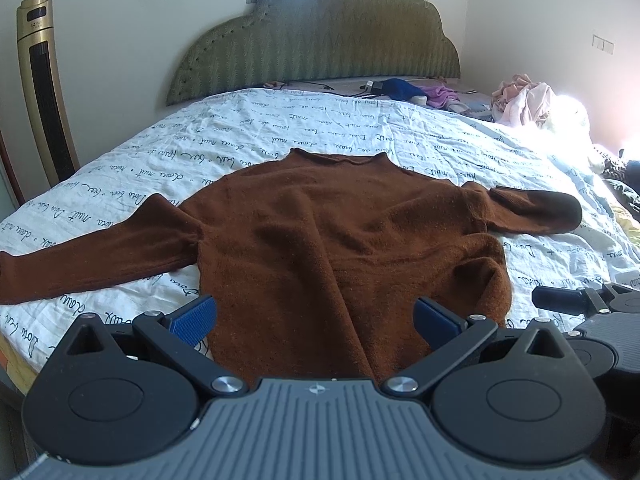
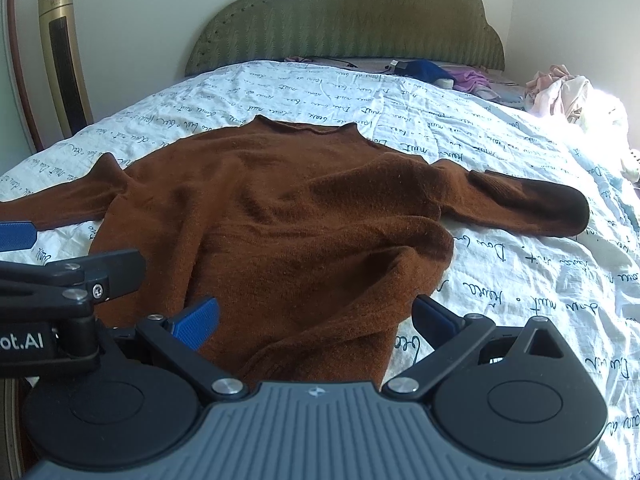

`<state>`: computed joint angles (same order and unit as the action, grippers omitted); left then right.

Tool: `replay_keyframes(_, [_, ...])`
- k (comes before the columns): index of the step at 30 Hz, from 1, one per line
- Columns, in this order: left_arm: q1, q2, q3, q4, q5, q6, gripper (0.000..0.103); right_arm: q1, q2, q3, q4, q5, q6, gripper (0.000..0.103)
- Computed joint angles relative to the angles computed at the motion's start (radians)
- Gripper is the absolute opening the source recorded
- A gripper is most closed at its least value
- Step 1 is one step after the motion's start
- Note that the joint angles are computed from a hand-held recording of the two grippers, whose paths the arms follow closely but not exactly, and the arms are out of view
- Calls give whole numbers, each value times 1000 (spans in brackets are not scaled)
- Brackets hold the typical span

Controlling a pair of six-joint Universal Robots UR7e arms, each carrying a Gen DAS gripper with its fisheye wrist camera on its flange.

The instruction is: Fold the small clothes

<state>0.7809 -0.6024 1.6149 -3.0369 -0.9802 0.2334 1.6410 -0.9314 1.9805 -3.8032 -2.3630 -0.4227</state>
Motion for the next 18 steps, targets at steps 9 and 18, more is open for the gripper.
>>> replay_keyframes(9, [3, 9, -33, 85, 7, -51, 103, -9, -22, 22, 21, 15, 56, 103])
replay_keyframes(18, [30, -6, -31, 88, -76, -96, 103, -16, -29, 30, 11, 21, 80, 103])
